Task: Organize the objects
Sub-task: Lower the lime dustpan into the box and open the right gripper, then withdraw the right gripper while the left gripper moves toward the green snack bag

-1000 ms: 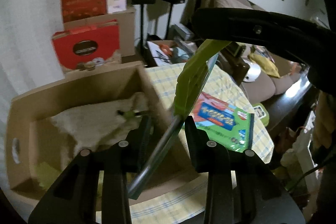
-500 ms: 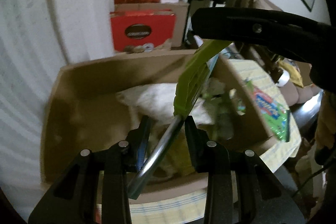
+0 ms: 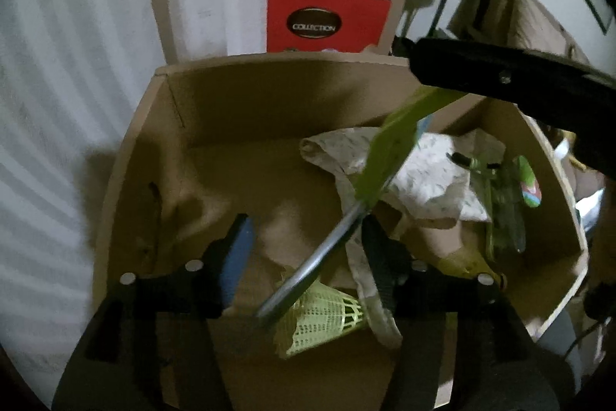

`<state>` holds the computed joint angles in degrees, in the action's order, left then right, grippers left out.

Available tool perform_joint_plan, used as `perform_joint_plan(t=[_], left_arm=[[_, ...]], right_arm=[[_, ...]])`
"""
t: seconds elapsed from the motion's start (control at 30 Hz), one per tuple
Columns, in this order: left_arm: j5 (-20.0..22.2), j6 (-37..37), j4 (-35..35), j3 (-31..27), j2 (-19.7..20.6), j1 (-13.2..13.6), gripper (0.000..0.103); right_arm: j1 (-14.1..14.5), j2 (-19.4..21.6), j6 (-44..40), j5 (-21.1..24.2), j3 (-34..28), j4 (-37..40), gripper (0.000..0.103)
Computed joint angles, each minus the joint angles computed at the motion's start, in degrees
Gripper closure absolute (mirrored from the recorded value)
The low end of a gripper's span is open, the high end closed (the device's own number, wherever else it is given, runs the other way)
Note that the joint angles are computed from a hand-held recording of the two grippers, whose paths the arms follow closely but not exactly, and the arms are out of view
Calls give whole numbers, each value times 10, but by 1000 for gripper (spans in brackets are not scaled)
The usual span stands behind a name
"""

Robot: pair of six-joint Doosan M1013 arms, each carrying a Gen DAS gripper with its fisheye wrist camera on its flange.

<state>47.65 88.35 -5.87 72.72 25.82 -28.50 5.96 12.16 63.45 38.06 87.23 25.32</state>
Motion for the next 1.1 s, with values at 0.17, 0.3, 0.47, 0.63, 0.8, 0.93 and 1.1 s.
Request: perform_joint_plan(t=[0.17,0.3,0.47,0.63,0.8,0.93,1.1], left_arm=[[-12,-34,17,5,-3,-2,41],[-28,-28,-7,18,-14,0,41],[-31,-30,-31,23,-22,3,41],[-33,-34,-45,27,-31,4,39],[-18,-15,-58,24,-31,-3,39],[-16,-11,-60,27,-36,-10,39],[-18,-4,-72,30,-44,-18,39]], right_arm=[[-4,5,46,-32,9,-36,68],[-16,8,40,5,4,-1,68],[-15,-3,26,69,9,-23,56],[-25,-25,-8,116,33,0,43],[-19,-50,4,76,59,-59,34],[-38,-66,-6,76,74,-27,34],[-68,-89,13,71,90,-13,32]])
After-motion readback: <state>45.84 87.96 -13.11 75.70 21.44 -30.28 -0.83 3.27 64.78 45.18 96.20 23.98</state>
